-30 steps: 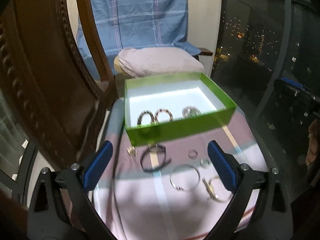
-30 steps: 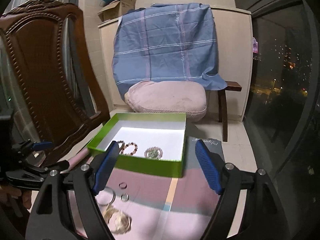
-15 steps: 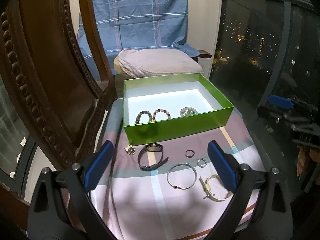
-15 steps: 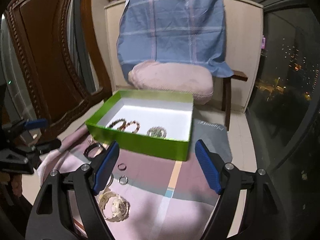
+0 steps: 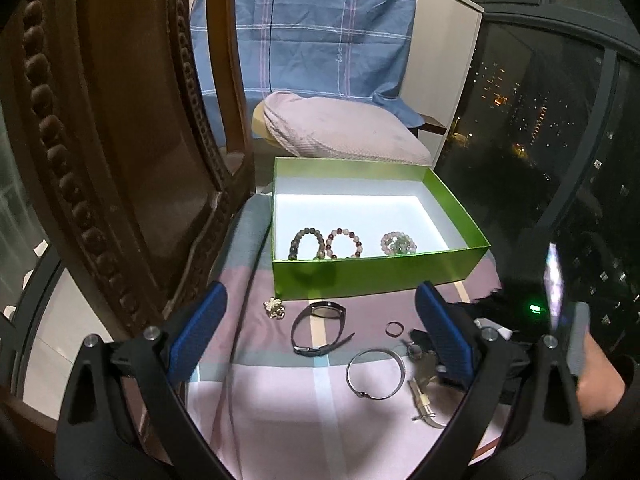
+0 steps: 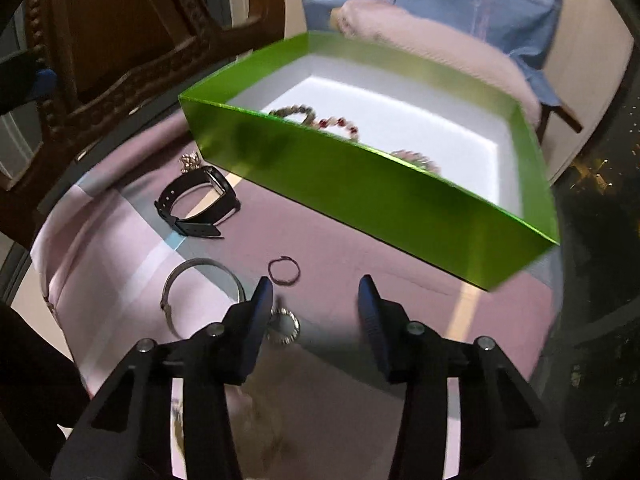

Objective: Organize jewelry
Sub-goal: 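Withdraw both open tools from the box back over the cloth, then close the right tool on the small silver ring while the left tool grasps the black-and-white letter bead bracelet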

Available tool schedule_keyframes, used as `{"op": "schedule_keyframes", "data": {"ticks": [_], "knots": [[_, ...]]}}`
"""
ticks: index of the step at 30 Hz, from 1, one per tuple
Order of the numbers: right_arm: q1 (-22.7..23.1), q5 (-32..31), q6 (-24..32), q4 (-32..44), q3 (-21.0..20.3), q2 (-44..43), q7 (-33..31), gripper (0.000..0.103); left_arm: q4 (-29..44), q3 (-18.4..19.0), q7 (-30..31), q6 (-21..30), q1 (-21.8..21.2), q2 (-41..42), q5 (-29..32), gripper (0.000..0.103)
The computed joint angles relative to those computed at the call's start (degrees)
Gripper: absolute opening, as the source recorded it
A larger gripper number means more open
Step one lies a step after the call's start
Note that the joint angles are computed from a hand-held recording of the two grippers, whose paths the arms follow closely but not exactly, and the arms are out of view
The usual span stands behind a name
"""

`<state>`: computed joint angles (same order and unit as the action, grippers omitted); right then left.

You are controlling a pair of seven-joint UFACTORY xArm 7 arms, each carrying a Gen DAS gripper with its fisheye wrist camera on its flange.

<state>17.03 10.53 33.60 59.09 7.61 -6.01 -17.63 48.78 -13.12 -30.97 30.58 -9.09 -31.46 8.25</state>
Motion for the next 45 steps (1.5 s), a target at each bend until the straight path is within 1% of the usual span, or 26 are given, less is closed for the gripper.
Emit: {"op": "schedule_keyframes", "data": {"ticks": [3, 6, 11, 18, 22, 25, 29, 31, 33, 36, 37, 39, 41, 42, 44, 45], "knots": [[0.12, -0.01, 0.94, 1.74, 0.16, 1.60, 0.16, 0.043, 0.09, 0.47, 0.88, 0.09, -0.61, 0.52, -0.46, 0.094], [0.34, -1.41, 2.93, 4.13, 0.73, 3.76, 1.23, 0.034, 0.06, 0.99, 1.66, 0.47, -0.91, 0.81, -0.93, 0.094], [0.61, -4.31, 6.06, 7.08, 1.23, 6.05, 3.20, 0.025, -0.37, 1.51, 2.05, 0.63, -0.94, 0.16, -1.71, 0.094], [1.13, -5.69, 8.56, 7.59, 1.56, 5.66, 3.68, 0.024, -0.96, 1.87, 3.08, 1.47, -0.89, -0.81, -2.31, 0.094], [1.21, -5.49, 8.56, 6.76, 1.54, 5.00, 3.76, 0.022, -1.04, 1.91, 3.16, 1.71, -0.63, -1.02, -2.60, 0.094], [1.46, -7.63, 7.87, 6.00, 1.78, 4.40, 5.04, 0.020, -0.84, 1.70, 3.39, 1.89, -0.60, -0.71, -2.51, 0.094], [1.10, -5.62, 5.99, 4.30, 1.20, 2.54, 4.85, 0.019, -0.44, 1.55, 3.86, 2.05, -0.91, 0.27, -2.51, 0.094], [0.69, -2.46, 5.57, 4.40, 0.42, 1.50, 3.20, 0.019, -0.04, 1.66, 4.48, 2.31, -1.47, 1.15, -2.82, 0.094], [0.04, 1.37, 4.69, 3.20, -0.80, -1.51, 1.30, 0.019, 0.50, 1.91, 5.95, 2.25, -2.69, 2.29, -3.42, 0.094], [-1.14, 4.87, 4.18, 1.54, -2.69, -5.05, -0.60, 0.020, 2.31, 1.53, 8.72, 2.30, -4.85, 5.14, -4.06, 0.094], [-1.48, 5.54, 4.33, 1.04, -3.18, -5.94, -0.99, 0.020, 2.98, 1.45, 9.89, 2.34, -5.75, 6.24, -4.40, 0.093], [-2.36, 6.89, 4.59, 0.17, -4.37, -7.33, -1.57, 0.020, 5.10, 0.80, 12.32, 3.21, -7.43, 9.26, -4.55, 0.087], [-3.11, 7.64, 4.69, -0.38, -5.10, -7.89, -1.90, 0.020, 7.34, -0.17, 13.84, 4.56, -8.47, 12.34, -3.78, 0.078], [-3.48, 8.04, 4.78, -0.91, -5.54, -8.19, -2.32, 0.020, 8.53, -0.52, 14.80, 5.49, -9.06, 13.91, -3.38, 0.075], [-4.09, 8.23, 4.92, -1.31, -5.76, -8.29, -2.38, 0.020, 11.44, -1.34, 15.91, 8.07, -10.08, 17.61, -2.26, 0.066], [-4.35, 8.35, 5.13, -1.33, -5.95, -8.29, -2.60, 0.020, 12.47, -1.52, 15.83, 9.07, -10.47, 19.08, -1.83, 0.065]]}}
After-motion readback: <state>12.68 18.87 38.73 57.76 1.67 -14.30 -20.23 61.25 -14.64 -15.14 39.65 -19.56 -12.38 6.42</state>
